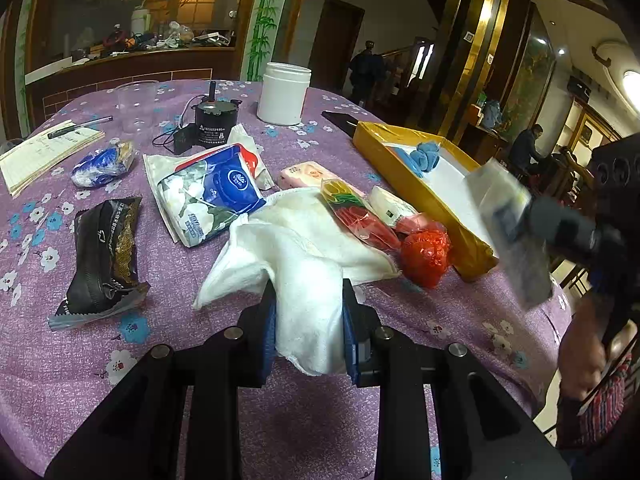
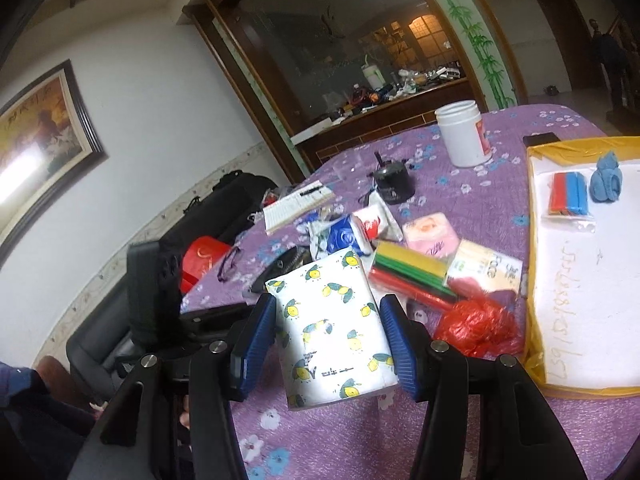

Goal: Organize soft objects
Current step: 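Carry the white cloth and tissue pack over the yellow box with both tools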

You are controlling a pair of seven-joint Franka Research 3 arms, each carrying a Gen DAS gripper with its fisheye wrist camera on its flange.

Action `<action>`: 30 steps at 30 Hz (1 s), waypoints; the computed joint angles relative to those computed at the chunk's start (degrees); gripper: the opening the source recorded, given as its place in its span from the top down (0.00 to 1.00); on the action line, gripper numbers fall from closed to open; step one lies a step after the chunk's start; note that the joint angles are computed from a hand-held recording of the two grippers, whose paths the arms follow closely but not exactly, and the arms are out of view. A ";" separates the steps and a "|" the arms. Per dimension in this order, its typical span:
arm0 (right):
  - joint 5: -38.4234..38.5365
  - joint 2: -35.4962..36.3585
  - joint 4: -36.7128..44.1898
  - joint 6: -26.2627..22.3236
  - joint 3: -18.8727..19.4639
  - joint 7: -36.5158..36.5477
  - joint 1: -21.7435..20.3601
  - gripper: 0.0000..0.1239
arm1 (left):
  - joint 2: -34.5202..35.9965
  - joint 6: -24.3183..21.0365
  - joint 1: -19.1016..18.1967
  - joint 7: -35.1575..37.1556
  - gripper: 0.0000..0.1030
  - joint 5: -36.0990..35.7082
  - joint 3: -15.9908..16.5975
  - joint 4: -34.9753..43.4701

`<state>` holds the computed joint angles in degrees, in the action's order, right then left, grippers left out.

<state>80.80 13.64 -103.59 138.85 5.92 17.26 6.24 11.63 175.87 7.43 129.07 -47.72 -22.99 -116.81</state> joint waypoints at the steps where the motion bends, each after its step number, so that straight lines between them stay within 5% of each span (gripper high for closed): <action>1: 0.37 -0.27 -0.03 0.34 -0.08 -0.01 -0.12 0.56 | 0.05 0.05 -0.28 -0.57 0.76 0.62 0.33 -0.03; 8: 3.12 -0.84 0.67 5.50 -1.38 1.13 -0.94 0.56 | 0.29 0.13 -0.18 -3.72 0.76 4.26 0.48 -0.25; 14: 0.18 3.15 6.42 12.03 -1.82 9.97 -2.43 0.55 | 0.17 1.15 -3.06 -12.10 0.76 14.21 3.51 -1.08; 19: -0.12 4.95 9.10 13.23 -0.50 12.57 -4.71 0.55 | -0.01 -2.03 -1.70 -11.26 0.76 16.21 0.53 1.67; 30: -1.75 10.79 18.92 15.76 1.55 19.67 -7.75 0.55 | 13.70 -13.03 -9.58 -18.18 0.76 27.98 2.05 27.97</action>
